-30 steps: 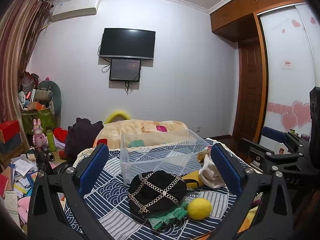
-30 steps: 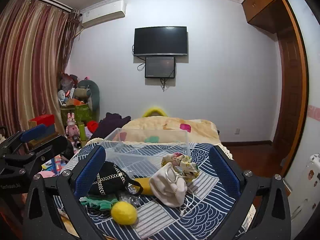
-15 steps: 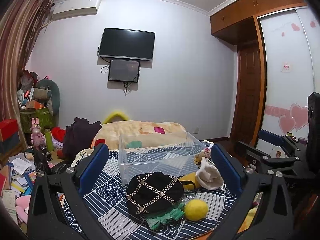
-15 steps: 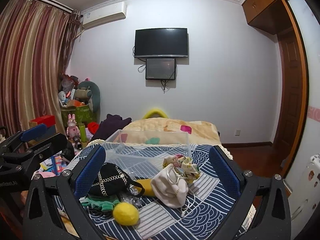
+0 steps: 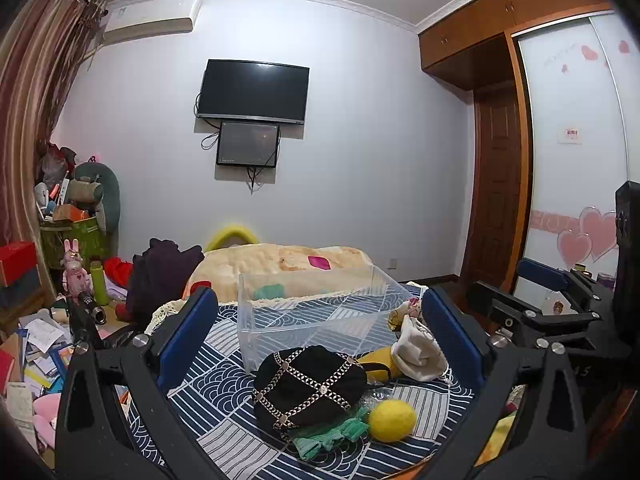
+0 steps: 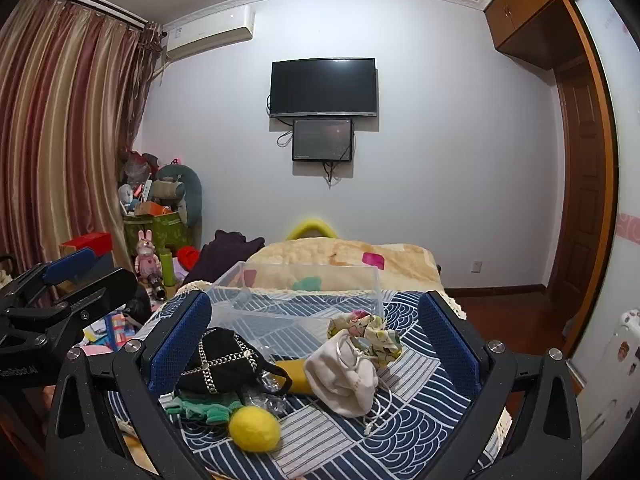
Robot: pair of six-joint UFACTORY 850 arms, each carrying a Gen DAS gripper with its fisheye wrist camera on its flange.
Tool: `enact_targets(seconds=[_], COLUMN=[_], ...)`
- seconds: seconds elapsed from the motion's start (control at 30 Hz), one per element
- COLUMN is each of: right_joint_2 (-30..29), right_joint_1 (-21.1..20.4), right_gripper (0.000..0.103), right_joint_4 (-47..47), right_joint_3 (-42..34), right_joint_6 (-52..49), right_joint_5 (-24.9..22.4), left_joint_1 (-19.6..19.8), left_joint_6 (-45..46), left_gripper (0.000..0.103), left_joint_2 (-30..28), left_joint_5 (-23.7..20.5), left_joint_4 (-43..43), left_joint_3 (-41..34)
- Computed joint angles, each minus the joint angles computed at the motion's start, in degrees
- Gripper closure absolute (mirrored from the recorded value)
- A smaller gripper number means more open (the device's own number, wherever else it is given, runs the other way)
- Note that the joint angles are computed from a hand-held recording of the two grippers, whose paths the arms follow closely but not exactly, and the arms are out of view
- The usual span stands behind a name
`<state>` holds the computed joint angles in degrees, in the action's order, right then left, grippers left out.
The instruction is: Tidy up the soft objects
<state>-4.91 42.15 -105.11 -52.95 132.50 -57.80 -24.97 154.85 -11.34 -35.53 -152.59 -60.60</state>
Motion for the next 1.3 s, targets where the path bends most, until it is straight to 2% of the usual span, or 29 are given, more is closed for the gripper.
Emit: enact_targets(seconds=[0.9, 1.3], right_joint_2=[0.3, 0.1], right_joint_1=[0.1, -1.1], right_gripper=[0.000, 0.000], right_joint_4=[-0.6, -0.2], right_joint_3=[0.8, 1.2], right_joint_6=[1.2, 2.5], right_joint_5=[0.0, 1.4], left_joint_1=[0.1, 0.7], left_joint_6=[0.0, -4.3], left_gripper=[0.000, 0.001], left_joint_2=[0.2, -1.1], left_joint_5=[-1.5, -0.6], left_joint_4=[-0.1, 4.1], left_joint_3=[0.8, -0.6])
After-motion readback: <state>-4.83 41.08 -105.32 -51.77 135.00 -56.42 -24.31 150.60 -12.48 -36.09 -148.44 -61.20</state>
